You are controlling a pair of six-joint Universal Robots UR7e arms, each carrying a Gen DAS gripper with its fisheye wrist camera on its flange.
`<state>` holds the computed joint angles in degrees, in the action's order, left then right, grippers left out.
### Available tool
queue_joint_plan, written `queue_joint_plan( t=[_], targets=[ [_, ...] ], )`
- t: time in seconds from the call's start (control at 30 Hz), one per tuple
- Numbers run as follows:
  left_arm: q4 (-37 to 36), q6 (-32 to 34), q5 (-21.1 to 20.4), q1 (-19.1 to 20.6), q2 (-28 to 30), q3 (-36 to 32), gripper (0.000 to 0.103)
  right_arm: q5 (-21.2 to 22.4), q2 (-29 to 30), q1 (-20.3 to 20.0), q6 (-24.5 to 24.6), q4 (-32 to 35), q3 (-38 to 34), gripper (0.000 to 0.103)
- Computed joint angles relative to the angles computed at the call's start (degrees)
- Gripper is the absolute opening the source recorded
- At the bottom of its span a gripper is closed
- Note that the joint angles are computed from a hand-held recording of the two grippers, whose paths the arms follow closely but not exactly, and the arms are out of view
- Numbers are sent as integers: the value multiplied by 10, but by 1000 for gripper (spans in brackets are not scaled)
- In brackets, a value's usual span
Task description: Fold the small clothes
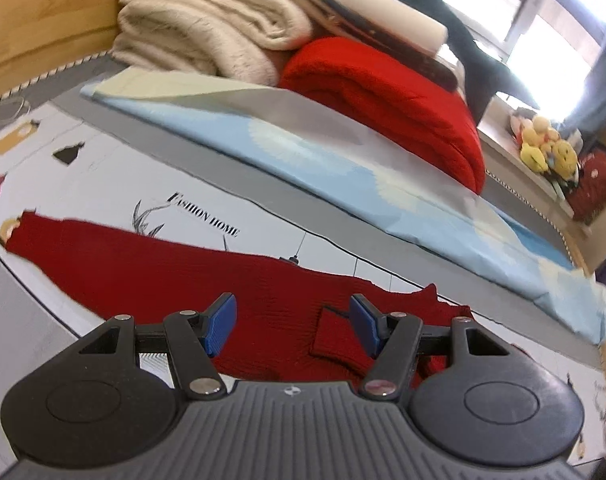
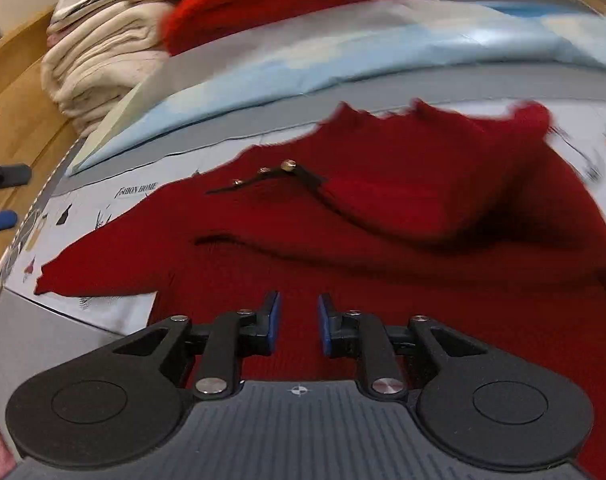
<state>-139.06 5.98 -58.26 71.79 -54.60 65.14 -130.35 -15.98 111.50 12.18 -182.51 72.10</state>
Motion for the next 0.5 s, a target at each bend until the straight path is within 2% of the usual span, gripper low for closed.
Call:
queue_joint_plan(
  t=[0.07, 0.13, 0.23, 0.27, 0.3, 0.37, 0.4, 0.5],
  targets=[
    [13, -10, -6, 3, 1, -8, 68, -12, -26, 16, 8, -11, 37, 30],
    [22, -19, -11, 5, 4, -10, 68, -47, -50, 27, 20, -34, 67, 39],
    [33, -34, -22, 7, 10, -10, 66, -73, -73, 24, 60, -88, 101, 39],
    [35, -41, -31, 9, 11, -10, 56, -82, -76, 21, 74, -110, 111, 39],
    [38, -44, -43, 12, 14, -12, 38, -92, -81, 17, 91, -129, 123, 39],
    [53, -48, -62, 17, 25, -22, 26, -112, -91, 7, 131, -140, 139, 40],
    [55, -49, -71, 20, 30, -25, 20, -112, -98, 1, 150, -143, 147, 40],
    [41, -39, -97, 25, 43, -22, 19, -81, -114, -11, 164, -160, 167, 40]
  ],
)
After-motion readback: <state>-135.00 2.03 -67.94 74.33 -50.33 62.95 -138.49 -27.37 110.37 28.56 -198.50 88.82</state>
